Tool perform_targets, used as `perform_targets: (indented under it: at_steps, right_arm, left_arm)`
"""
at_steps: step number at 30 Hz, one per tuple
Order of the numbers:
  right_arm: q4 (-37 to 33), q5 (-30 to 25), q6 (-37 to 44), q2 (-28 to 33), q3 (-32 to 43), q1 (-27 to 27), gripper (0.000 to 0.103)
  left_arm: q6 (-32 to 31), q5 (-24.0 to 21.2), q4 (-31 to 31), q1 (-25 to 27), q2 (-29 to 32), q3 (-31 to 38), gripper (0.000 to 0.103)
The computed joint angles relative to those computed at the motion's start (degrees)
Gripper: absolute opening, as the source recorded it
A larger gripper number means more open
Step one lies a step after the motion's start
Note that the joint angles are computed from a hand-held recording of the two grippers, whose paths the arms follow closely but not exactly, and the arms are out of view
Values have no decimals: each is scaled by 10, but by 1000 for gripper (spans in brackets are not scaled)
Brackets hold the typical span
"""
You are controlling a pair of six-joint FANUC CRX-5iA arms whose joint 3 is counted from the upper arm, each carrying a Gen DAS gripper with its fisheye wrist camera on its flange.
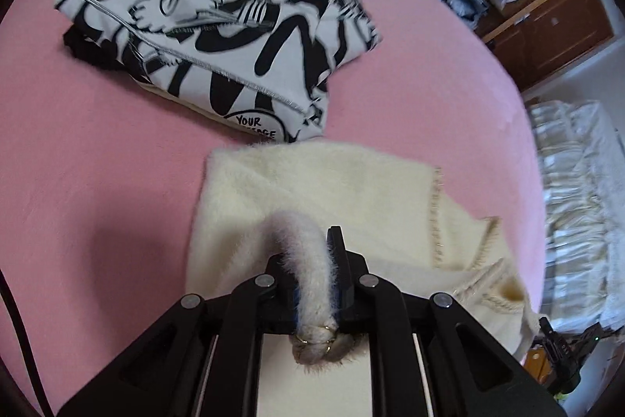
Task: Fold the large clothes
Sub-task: 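Grasp the braided hem with both tools and lift it, then fold the hem up over the folded sleeves toward the collar and open both tools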
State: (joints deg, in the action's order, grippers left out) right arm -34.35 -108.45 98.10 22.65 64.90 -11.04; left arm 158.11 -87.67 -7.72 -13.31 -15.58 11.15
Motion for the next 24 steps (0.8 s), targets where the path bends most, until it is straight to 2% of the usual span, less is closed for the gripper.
perform_targets:
  at_steps: [3, 7, 9, 10, 11, 12, 13, 14, 17, 21, 24]
  right_arm:
    - [60, 35, 14, 0, -50, 32, 15]
    - [59, 11, 20, 22, -37, 33, 21]
    - [37, -9, 17, 33, -12, 23, 27]
    - [29, -18, 19, 38, 2, 19, 36]
    - [25, -17, 26, 36, 5, 15, 50]
    - [25, -9, 36, 28, 0, 11, 57]
    - [20, -5, 42, 27, 3, 5, 66]
    - [9, -4, 43, 24, 9, -2, 70]
    - [10, -6, 62, 22, 19, -5, 70]
    - [71, 31, 121, 0, -31, 23, 70]
    - [97, 65, 162, -17, -74, 37, 70]
  left_arm:
    - [-60, 22, 59, 49, -1, -46, 16]
    - [-143, 50, 114, 86, -15, -82, 24]
    - [-181, 63, 151, 108, -24, -97, 39]
    - [-195, 70, 172, 120, -30, -106, 44]
    - [-204, 75, 189, 129, -34, -111, 58]
    - [-211, 78, 200, 136, -36, -113, 75]
    - [-211, 76, 198, 135, -36, -105, 82]
    - [-209, 74, 188, 129, -36, -94, 87]
    - [-227, 76, 178, 117, -37, -71, 87]
    - [-258, 49, 91, 60, -24, -23, 87]
    - [-295, -11, -18, -7, -2, 23, 87]
